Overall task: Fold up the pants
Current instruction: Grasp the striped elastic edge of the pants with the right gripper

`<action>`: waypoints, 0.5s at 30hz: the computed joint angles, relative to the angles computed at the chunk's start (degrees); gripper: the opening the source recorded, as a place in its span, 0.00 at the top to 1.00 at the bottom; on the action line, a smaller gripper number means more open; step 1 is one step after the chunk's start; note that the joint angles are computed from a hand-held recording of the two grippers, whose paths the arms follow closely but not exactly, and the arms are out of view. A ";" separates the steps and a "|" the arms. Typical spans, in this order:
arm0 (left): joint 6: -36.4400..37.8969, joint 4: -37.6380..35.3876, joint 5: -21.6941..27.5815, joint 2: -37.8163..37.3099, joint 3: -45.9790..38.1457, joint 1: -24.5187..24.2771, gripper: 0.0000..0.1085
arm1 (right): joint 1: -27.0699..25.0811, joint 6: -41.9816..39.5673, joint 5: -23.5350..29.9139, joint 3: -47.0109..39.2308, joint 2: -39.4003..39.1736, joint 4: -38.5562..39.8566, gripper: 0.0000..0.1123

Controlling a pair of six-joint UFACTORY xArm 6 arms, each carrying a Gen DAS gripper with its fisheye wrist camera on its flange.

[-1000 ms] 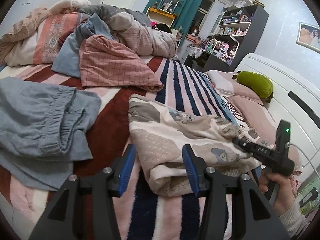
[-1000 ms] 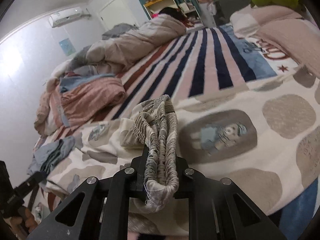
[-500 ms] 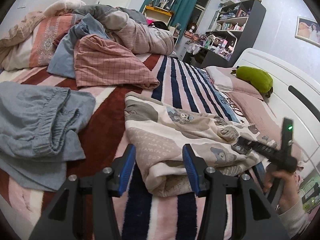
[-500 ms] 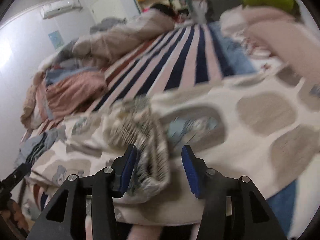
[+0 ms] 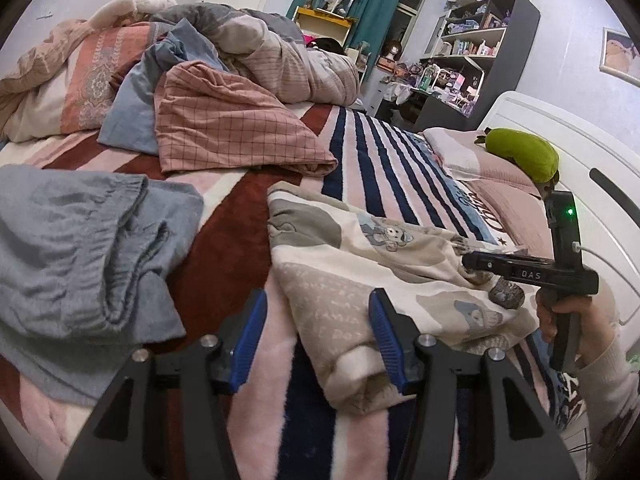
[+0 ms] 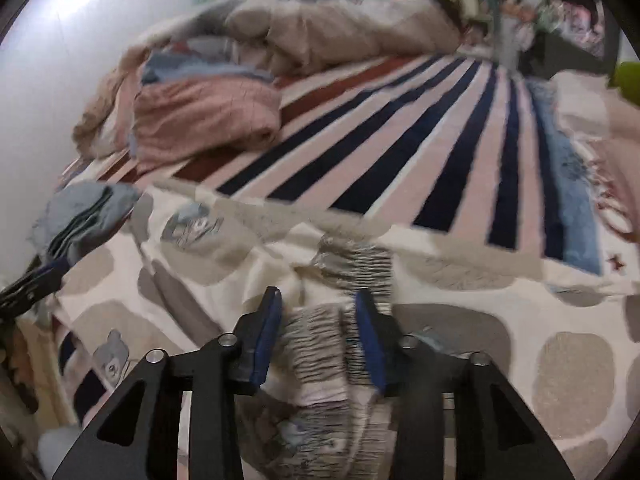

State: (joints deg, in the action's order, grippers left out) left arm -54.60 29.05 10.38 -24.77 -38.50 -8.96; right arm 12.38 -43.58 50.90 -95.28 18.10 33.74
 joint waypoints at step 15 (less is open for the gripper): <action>-0.50 1.34 -1.17 0.78 -0.68 0.50 0.55 | -3.36 2.18 14.59 -8.38 4.99 2.93 0.84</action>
State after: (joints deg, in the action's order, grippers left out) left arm -55.09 30.39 9.21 -23.98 -39.18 -8.46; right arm 9.01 -41.40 65.49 -103.65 23.10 36.68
